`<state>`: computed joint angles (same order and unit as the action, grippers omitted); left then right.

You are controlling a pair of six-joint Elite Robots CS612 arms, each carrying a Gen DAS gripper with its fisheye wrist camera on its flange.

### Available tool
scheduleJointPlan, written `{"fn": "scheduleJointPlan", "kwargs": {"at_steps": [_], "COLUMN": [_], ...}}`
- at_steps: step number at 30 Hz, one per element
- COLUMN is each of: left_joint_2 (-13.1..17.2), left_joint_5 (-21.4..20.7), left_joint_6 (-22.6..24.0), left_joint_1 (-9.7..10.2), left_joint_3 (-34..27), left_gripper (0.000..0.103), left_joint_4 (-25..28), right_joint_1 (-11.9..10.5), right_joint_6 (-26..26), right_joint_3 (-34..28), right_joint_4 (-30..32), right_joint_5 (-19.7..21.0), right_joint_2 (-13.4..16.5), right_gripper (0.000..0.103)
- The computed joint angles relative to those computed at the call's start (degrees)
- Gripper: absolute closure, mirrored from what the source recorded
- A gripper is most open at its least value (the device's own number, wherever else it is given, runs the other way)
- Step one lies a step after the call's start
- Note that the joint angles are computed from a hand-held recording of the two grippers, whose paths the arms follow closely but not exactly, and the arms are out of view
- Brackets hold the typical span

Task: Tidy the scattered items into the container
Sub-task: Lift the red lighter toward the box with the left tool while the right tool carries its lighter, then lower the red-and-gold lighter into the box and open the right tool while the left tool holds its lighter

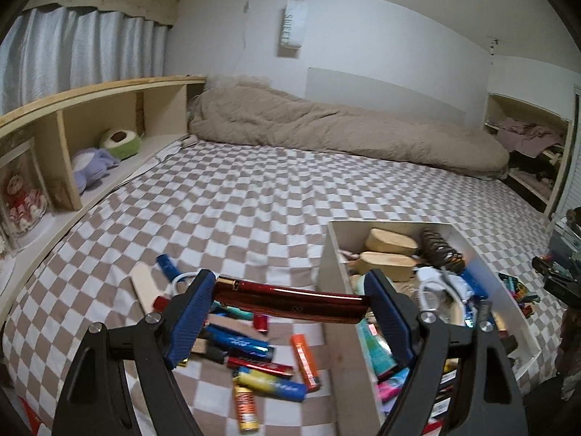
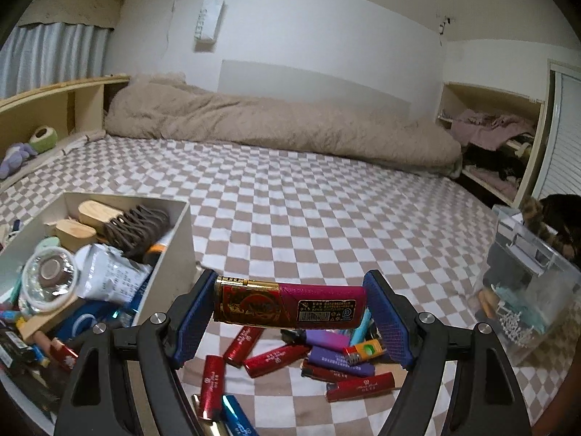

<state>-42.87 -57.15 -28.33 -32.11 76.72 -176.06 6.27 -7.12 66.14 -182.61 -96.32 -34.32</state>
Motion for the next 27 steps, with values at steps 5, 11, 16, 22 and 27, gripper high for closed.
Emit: {"fn": "scheduleJointPlan", "kwargs": {"at_steps": [5,11,16,22,27], "left_joint_2": [0.8,1.9,3.0,4.4,5.5], "left_joint_5": [-0.1,-1.9,-3.7,-5.0,-4.6], "left_joint_6": [0.9,1.8,1.1,1.0,0.4], "left_joint_1": [-0.81,-1.54,-1.84,-2.18,-2.37], "left_joint_3": [-1.9,-4.4,-7.2,-10.7,-13.0], "left_gripper": [0.019,0.019,0.019,0.019,0.019], "left_joint_4": [-0.7,-0.6,1.1,2.2,2.4], "right_joint_1": [0.2,0.7,1.1,1.0,0.9], "right_joint_6": [-1.1,-3.2,-6.5,-10.9,-14.4], "right_joint_3": [1.0,2.2,2.9,3.7,2.4], "right_joint_4": [-3.2,-5.3,-5.8,-5.7,-0.2], "right_joint_5": [2.2,5.6,9.5,15.4,22.0], "right_joint_2": [-0.7,-1.3,-1.7,-2.1,-1.8], "right_gripper": [0.022,0.022,0.022,0.022,0.022]}}
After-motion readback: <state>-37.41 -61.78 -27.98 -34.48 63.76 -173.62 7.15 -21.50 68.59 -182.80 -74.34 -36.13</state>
